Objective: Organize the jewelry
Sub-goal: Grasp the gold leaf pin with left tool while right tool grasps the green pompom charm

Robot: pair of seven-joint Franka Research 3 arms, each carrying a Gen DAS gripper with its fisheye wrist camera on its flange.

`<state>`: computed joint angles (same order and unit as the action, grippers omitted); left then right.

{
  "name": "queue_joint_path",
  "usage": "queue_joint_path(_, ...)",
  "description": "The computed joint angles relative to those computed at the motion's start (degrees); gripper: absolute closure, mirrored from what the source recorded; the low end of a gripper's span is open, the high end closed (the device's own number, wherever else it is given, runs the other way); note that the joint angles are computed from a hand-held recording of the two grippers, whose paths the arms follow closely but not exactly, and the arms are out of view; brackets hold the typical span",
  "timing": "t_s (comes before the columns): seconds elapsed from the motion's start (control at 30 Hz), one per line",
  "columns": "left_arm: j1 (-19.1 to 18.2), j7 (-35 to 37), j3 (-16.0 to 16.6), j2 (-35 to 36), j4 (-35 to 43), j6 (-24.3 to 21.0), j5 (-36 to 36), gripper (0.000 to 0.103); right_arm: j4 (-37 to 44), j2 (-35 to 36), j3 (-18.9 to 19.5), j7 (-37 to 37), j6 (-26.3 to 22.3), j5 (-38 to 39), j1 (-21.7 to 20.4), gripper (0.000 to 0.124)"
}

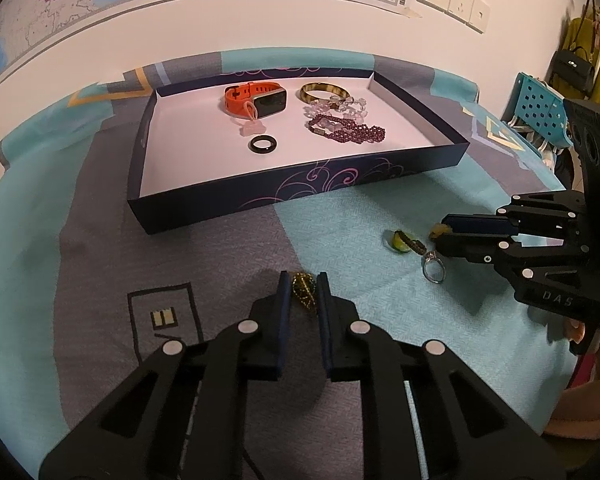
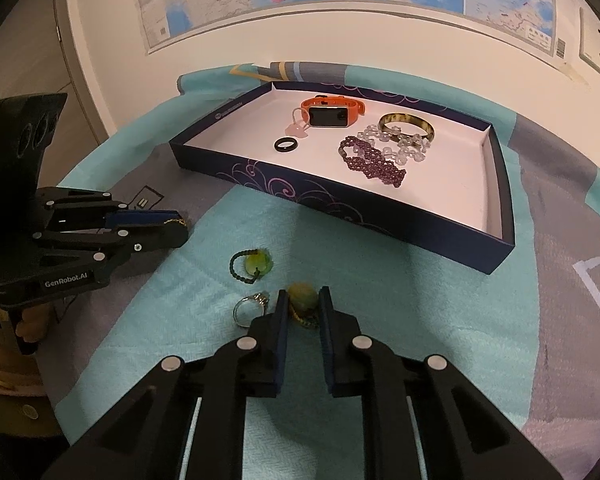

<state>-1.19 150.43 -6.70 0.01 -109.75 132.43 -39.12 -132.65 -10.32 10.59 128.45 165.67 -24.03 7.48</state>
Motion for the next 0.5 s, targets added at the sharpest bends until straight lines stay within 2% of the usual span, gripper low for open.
queue_joint_path(0.5, 0.3, -0.4, 0.1, -0.1, 0.1, -0.9, -0.8, 0.09, -1.6, -1.2, 0.6, 1.6, 2.2, 0.5, -1.4, 0.111)
